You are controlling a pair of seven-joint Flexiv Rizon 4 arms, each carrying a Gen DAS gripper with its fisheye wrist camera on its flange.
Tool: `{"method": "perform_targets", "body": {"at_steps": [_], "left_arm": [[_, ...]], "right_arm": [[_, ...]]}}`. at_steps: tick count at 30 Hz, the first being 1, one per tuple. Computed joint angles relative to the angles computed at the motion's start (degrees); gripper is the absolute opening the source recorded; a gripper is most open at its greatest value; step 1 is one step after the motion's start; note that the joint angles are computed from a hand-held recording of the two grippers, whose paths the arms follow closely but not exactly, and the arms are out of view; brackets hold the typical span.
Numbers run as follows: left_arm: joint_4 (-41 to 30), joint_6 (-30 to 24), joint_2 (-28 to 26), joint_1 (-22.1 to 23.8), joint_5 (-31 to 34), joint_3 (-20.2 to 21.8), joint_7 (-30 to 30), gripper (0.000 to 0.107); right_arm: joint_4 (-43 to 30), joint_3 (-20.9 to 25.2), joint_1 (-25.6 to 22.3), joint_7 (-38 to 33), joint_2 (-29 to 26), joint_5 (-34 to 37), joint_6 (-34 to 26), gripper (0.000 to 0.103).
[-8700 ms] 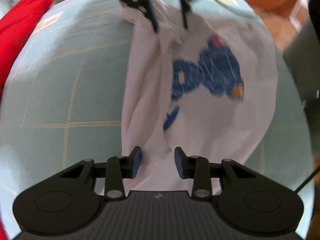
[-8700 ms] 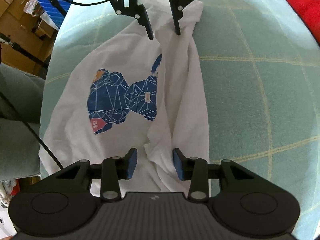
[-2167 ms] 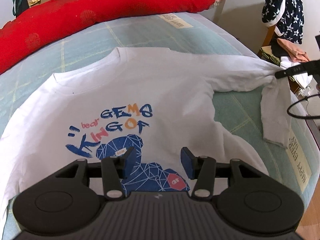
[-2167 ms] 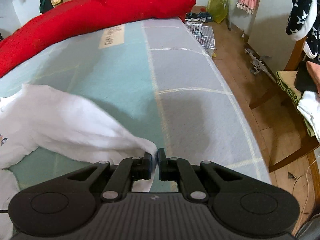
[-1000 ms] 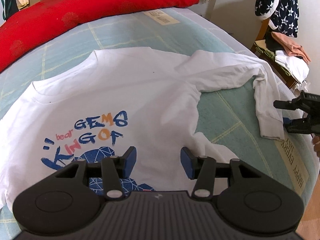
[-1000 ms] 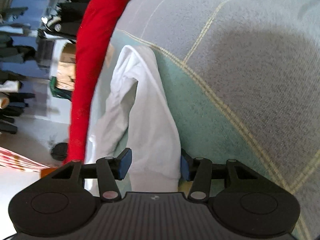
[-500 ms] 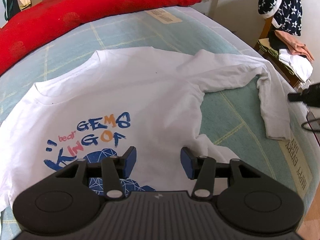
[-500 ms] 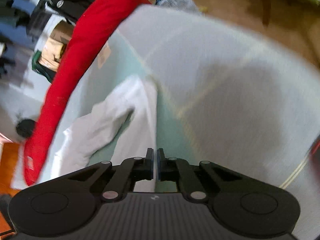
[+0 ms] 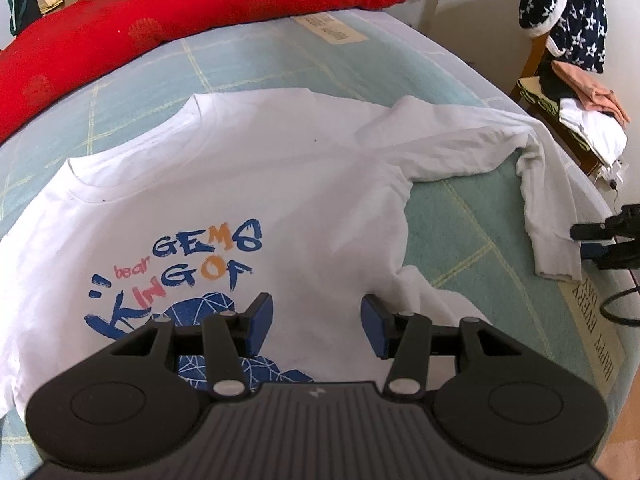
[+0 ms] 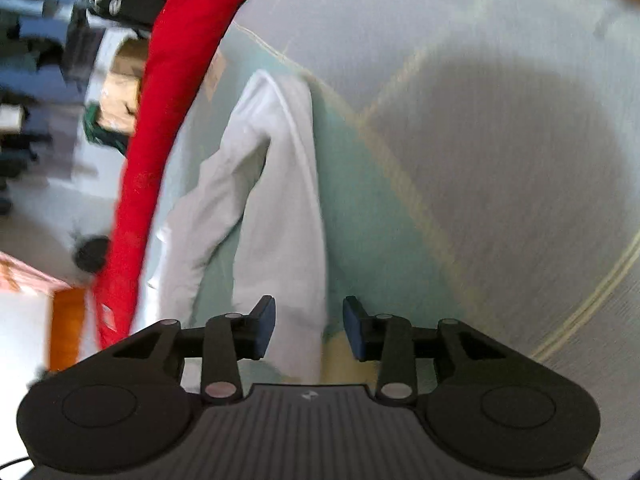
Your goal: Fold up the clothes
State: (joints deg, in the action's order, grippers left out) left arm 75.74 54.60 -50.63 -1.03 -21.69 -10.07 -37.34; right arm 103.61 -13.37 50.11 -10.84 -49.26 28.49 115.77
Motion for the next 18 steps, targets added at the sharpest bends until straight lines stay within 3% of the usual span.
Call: {"method": "perform_targets", "body": {"at_steps": [6,9,10,11,16,18], "left_arm": [[-0.13,-0.04,-0.16,-0.18,0.31,0.08,0.07,0.049],[-0.05,0.03,-0.28,-0.09,-0.01,-0.12,-0.18,0.049],[0.01,0.05,-0.31,-0.02,-0.10,-0.18,-0.19,0.049],[0.07,0.07,-0.34,0.05,-0.20,-0.24,-0.20,0.049],[0.79,0.68,-0.42,-0.17,-0.15,0.14,-1.25,0.049],[1.06,0.96,-0.36,-0.45,0.22,0.39,-1.66,0.048]], "right_arm": [[-7.70,0.64,-0.95,-0.34,-5.92,1.82,3.80,0.046],[-10.43,-2.30,3.33,-0.28,-8.82,10.76,5.96,0.034],[-11.24,-3.12,4.78,-0.32,-9.43,14.15,5.97,0.024],[-12.25,-4.53,6.52,-0.69,-10.15,17.75,5.45,0.017],[-18.00,-16.61,15.08,-4.74,-14.90,34.21,-1.87,0.011],[-17.46,-22.09,18.36,-3.36,-16.23,35.90,-6.61,0.008]]}}
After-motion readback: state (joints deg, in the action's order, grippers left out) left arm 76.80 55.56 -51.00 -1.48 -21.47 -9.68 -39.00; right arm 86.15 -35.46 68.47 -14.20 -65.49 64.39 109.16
